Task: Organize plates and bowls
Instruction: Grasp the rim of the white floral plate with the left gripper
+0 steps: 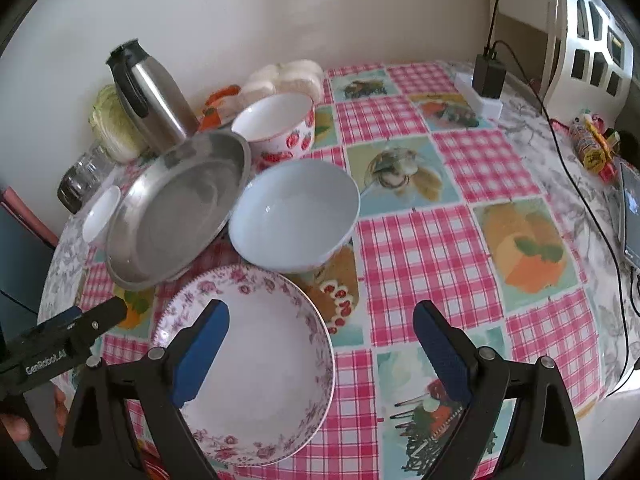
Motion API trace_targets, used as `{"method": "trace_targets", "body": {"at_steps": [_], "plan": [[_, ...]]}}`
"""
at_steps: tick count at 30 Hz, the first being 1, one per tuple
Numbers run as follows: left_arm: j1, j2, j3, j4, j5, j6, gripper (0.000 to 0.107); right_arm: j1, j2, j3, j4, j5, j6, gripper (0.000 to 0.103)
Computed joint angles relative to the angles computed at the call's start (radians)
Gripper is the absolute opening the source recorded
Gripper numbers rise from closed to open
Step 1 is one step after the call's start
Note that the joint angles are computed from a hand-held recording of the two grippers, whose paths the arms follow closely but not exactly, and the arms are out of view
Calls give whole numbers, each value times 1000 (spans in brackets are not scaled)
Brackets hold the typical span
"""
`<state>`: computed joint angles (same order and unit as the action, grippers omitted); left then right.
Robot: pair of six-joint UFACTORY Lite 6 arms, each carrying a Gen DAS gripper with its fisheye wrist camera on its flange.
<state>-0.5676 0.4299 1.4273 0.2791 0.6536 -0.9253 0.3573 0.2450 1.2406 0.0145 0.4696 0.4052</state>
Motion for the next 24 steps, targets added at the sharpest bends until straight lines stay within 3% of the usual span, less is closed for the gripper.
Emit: {"method": "trace_targets", "body": {"at_steps": [3,7,12,15,19,24], "plan": [[3,40,30,-65,22,58,87,-12,40,13,50,20,-49,87],[8,101,75,-188,29,172,78,-48,81,16,199,42,-174,58],[14,189,141,-283,68,255,65,-78,130,21,324,67,-280,41],[25,230,169,-327,82,282,63,-93,157,23,371,81,-316,30],[41,285,204,-389,98,324,56,-102,188,30,411,96,-355,28],[41,309,223,-407,95,341,56,-116,200,22,474,100,-420,27]]}}
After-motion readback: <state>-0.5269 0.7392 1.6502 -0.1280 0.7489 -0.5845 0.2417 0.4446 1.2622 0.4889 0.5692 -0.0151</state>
